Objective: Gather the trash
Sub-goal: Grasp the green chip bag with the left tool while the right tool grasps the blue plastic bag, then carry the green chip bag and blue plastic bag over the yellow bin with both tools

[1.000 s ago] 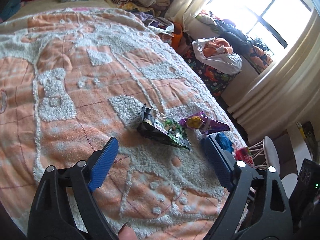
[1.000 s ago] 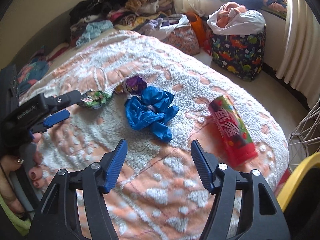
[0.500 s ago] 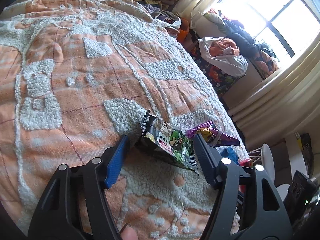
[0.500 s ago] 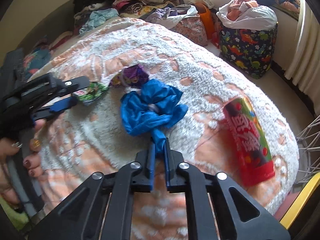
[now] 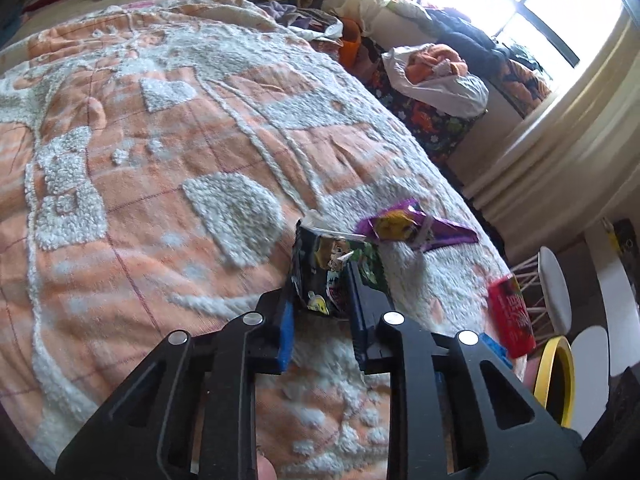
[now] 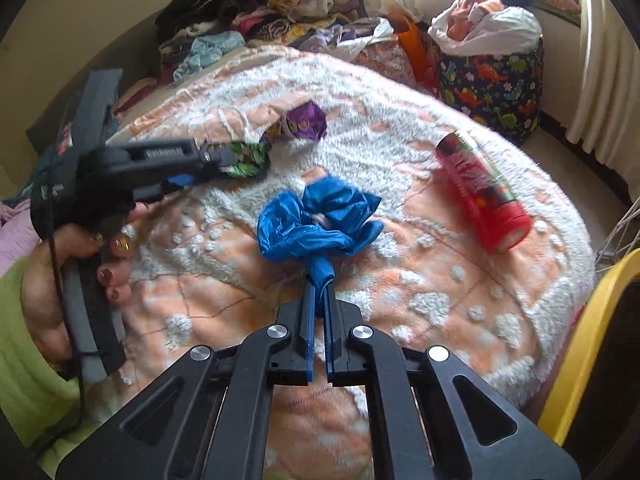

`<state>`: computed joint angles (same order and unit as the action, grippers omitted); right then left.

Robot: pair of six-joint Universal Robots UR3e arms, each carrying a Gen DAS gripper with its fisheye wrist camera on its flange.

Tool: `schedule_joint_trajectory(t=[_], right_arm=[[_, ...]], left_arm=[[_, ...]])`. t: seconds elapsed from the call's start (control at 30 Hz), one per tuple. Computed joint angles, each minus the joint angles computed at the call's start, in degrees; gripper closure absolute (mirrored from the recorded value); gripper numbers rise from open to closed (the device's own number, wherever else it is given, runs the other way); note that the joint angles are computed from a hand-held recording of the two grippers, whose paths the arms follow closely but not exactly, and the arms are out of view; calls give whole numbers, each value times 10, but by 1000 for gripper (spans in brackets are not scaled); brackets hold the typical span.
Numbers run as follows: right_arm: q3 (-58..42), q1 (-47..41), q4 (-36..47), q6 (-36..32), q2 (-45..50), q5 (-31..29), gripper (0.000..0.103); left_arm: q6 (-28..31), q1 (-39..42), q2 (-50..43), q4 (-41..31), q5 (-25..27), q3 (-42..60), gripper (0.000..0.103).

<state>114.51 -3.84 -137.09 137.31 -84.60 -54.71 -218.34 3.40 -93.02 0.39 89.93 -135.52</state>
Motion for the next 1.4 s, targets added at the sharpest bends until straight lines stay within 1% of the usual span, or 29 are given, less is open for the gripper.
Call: schedule_joint_trajectory(t=[0.1, 0.17, 0.37, 0.77, 1.13, 1.4], right_arm=[[14, -19, 19, -14, -32, 13, 99], [25, -32, 31, -24, -51, 22, 99], [50, -81, 75, -53, -106, 50, 100], [57, -189, 172, -111, -192, 114, 100], [51, -301, 218, -141, -218, 150, 100], [45, -374, 241, -156, -212, 156, 100]], left_arm=[[-1, -25, 4, -8, 6, 7, 93], [0, -41, 6, -12, 10, 12, 94], [0, -95, 0, -32, 32, 49, 94], [10, -184, -45, -77, 63, 174, 94], [27, -246, -113, -112, 68, 290, 94], [44, -278, -162, -142, 66, 371, 94]])
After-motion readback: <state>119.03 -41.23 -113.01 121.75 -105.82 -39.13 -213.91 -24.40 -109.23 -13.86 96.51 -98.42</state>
